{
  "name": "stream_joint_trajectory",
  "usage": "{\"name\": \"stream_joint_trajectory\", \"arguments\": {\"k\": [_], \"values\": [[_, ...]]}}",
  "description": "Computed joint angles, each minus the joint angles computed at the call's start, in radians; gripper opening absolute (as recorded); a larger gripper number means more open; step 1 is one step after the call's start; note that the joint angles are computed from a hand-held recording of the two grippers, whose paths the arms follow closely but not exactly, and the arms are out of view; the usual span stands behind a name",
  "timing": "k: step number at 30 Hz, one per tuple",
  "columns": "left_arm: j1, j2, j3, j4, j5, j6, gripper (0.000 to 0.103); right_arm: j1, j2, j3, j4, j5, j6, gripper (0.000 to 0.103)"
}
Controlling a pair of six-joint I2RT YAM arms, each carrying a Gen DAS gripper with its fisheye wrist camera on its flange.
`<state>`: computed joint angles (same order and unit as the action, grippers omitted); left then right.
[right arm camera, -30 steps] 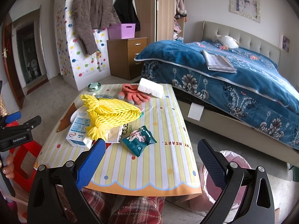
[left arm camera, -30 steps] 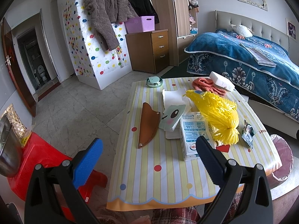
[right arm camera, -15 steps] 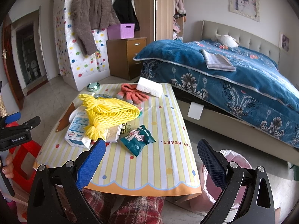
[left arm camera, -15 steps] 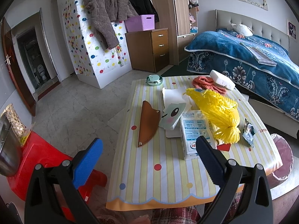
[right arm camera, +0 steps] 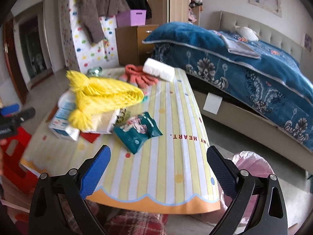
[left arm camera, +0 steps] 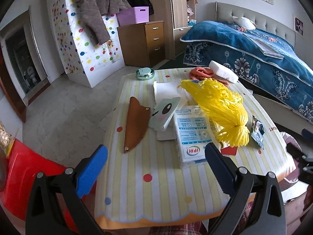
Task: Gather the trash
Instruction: 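Grasp the teal snack packet with the right gripper while the left gripper approaches the yellow foam net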
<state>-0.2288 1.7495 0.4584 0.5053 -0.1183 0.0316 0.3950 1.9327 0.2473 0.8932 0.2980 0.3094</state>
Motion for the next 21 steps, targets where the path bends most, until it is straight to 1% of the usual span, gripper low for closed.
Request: {"name": "stream_joint_trajectory", "arguments": {"k": [2,4,5,6,9,12,15,16,17,19,20,21], "values": [[0.002,0.030,0.025,0.011,0.015,-0.011,0.096,-0.017,0.045,0.026,0.024,-0.046,-0.027,0.092],[0.000,0.062,0.053,0.019,0.025,-0.021,0.096,-0.012,0.090,0.068,0.021,-0.065,-0.055,0.091],[-0.005,0.085,0.073,0.024,0.024,-0.024,0.096,-0.005,0.113,0.094,0.013,-0.068,-0.073,0.084],[-0.012,0.111,0.097,0.021,0.018,-0.029,0.096,0.005,0.135,0.123,-0.008,-0.053,-0.085,0.071],[-0.023,0.164,0.155,-0.003,0.023,-0.044,0.096,0.013,0.180,0.181,-0.043,-0.049,-0.102,0.071],[-0.032,0.174,0.163,-0.002,0.043,-0.050,0.096,0.011,0.227,0.230,-0.062,-0.060,-0.118,0.072],[-0.044,0.173,0.154,0.010,0.048,-0.045,0.096,0.028,0.266,0.282,-0.094,-0.018,-0.139,0.072],[-0.045,0.169,0.149,0.014,0.057,-0.046,0.096,0.037,0.285,0.301,-0.102,0.012,-0.147,0.071],[-0.046,0.165,0.147,0.016,0.066,-0.046,0.096,0.039,0.292,0.311,-0.108,0.031,-0.151,0.068],[-0.049,0.154,0.133,0.028,0.082,-0.049,0.096,0.047,0.296,0.304,-0.089,0.062,-0.142,0.065],[-0.051,0.149,0.126,0.032,0.091,-0.049,0.096,0.044,0.292,0.290,-0.071,0.066,-0.133,0.060],[-0.057,0.145,0.124,0.031,0.092,-0.050,0.096,0.039,0.287,0.281,-0.060,0.060,-0.131,0.053]]}}
